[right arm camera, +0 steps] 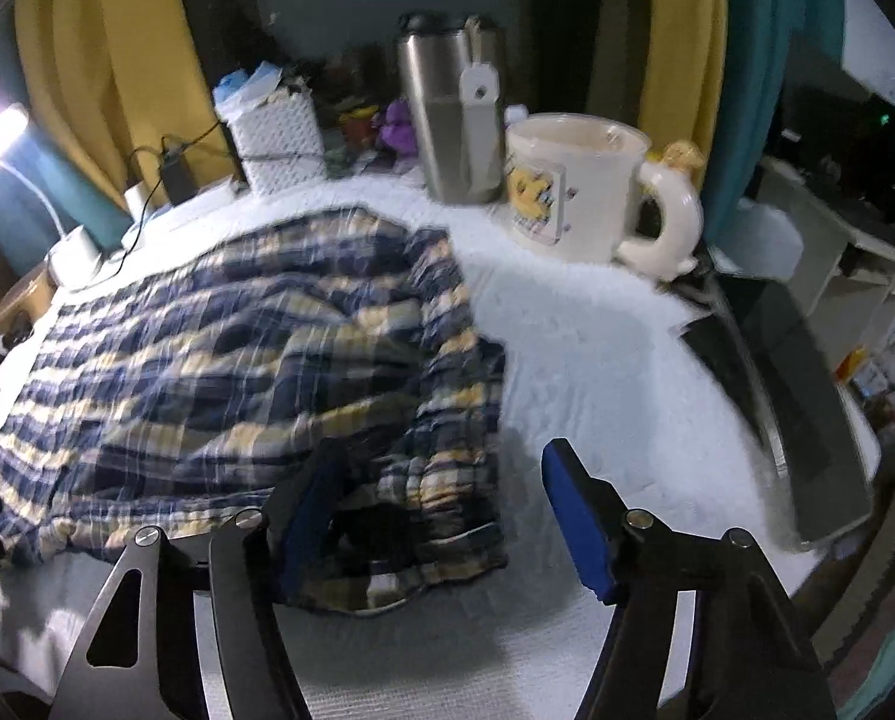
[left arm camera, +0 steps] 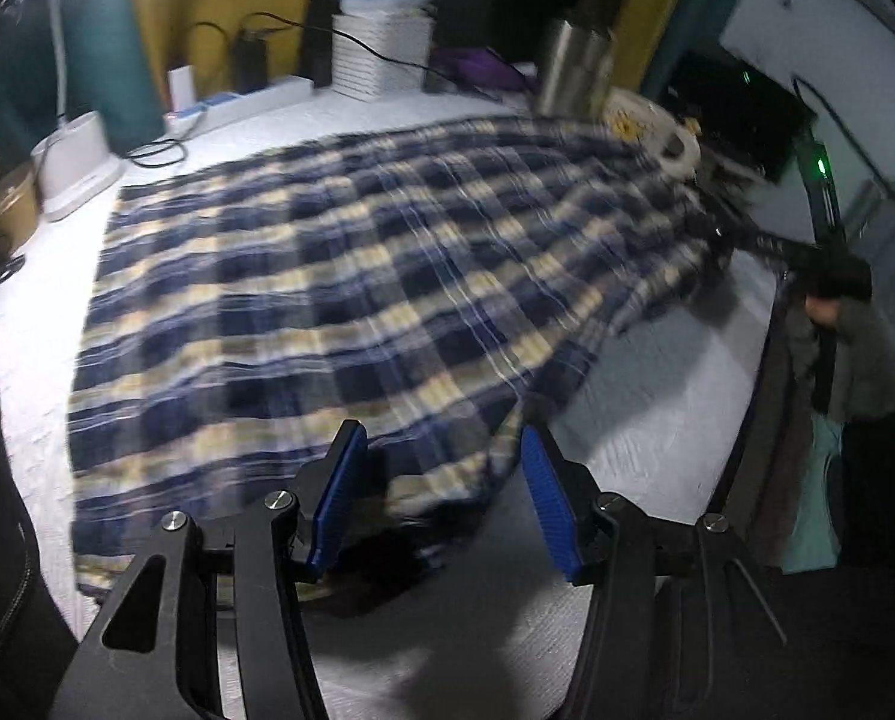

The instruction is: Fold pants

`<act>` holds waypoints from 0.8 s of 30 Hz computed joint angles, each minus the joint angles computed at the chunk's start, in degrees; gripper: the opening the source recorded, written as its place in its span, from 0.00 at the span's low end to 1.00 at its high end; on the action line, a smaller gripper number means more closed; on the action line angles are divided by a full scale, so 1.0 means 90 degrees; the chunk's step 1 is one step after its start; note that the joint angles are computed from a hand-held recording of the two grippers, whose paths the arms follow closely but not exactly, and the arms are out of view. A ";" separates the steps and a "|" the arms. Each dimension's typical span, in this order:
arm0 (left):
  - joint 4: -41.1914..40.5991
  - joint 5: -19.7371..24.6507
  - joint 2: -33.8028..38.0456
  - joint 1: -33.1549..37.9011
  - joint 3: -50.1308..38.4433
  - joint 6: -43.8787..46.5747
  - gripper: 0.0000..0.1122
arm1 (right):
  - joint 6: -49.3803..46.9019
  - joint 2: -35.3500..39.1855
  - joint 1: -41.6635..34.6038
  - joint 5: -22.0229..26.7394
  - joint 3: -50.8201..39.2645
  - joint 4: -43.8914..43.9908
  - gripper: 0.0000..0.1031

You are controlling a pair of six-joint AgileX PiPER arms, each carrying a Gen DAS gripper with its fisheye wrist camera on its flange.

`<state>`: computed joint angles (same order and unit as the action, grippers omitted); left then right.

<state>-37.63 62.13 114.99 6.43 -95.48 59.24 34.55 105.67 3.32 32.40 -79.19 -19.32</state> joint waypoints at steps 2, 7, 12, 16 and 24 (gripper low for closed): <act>0.0232 -0.0199 -0.0006 -0.0130 0.0090 -0.0112 0.48 | -0.0350 0.0050 -0.0069 -0.0191 0.0110 0.0419 0.67; 0.0309 -0.0838 -0.0227 -0.0200 0.0703 0.0196 0.47 | -0.0332 -0.0072 -0.0038 -0.0660 0.0497 0.0346 0.45; 0.0388 -0.1283 -0.0439 -0.0270 0.1042 0.0282 0.15 | 0.0215 -0.0337 0.0095 -0.0916 0.0880 -0.0360 0.32; 0.0320 -0.1398 -0.0612 -0.0205 0.1188 0.0431 0.09 | 0.0935 -0.0572 0.0250 -0.0913 0.1086 -0.1208 0.31; 0.0222 -0.1399 -0.0764 -0.0045 0.1513 0.0725 0.08 | 0.2812 -0.0849 0.0688 -0.0563 0.1752 -0.3174 0.31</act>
<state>-35.64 49.55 108.12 6.03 -81.86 65.76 59.86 98.03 9.51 27.33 -63.43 -47.89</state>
